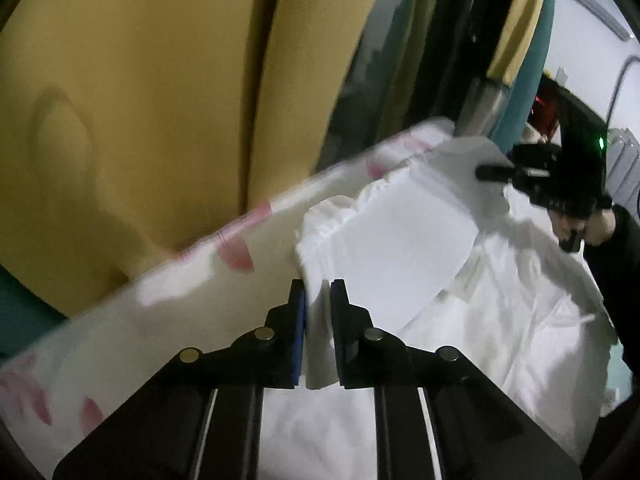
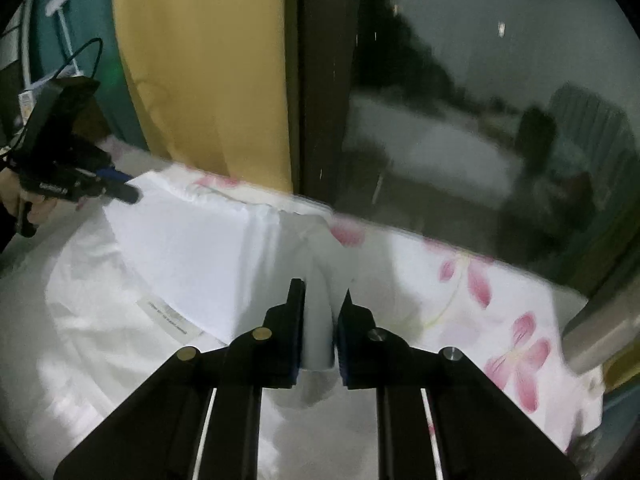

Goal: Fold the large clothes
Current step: 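Lift the jacket with both grippers and fold it over onto itself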

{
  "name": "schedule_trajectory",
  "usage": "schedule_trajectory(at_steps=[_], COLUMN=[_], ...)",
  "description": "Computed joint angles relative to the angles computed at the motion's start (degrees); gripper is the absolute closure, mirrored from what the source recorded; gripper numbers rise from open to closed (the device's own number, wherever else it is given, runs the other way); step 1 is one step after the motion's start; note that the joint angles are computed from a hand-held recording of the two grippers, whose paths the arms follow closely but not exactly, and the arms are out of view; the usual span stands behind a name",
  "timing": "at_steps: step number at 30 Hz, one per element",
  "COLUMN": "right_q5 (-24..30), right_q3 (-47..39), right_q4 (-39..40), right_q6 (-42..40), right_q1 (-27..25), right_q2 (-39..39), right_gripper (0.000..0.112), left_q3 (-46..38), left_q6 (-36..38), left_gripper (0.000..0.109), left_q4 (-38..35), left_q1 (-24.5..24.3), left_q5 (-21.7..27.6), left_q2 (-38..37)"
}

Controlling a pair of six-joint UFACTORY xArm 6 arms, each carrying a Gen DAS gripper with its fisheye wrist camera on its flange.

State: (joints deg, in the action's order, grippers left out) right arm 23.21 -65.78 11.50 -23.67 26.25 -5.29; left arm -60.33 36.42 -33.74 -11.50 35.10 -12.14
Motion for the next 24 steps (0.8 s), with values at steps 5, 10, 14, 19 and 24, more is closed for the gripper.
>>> schedule_trajectory(at_steps=[5,10,14,19,24], right_q5=[-6.9,-4.9,-7.8,-9.9,-10.4], right_q3=[4.8,6.8,8.2,12.6,16.6], right_q4=[-16.8,-27.3,-38.5,-58.8,-61.8], right_q6=[8.8,17.5,27.0,41.2,44.5], right_q1=[0.3,0.2,0.1,0.2,0.1], right_q2=[-0.8,-0.9,-2.4,-7.2,-11.5], right_gripper=[0.098,0.097,0.097,0.097,0.088], left_q3=[7.1,11.6,12.8,17.6,22.5], left_q6=[5.2,1.4,2.8,1.1,-1.0], left_gripper=[0.095,0.095,0.095,0.095,0.095], left_q4=[1.5,7.2,3.6,8.0,11.7], left_q1=[-4.4,-6.3,-6.9,-8.5,-9.7], left_q5=[-13.8,-19.2,-20.7,-24.9,-25.2], left_q2=[-3.5,-4.2,-6.1,-10.8,-16.4])
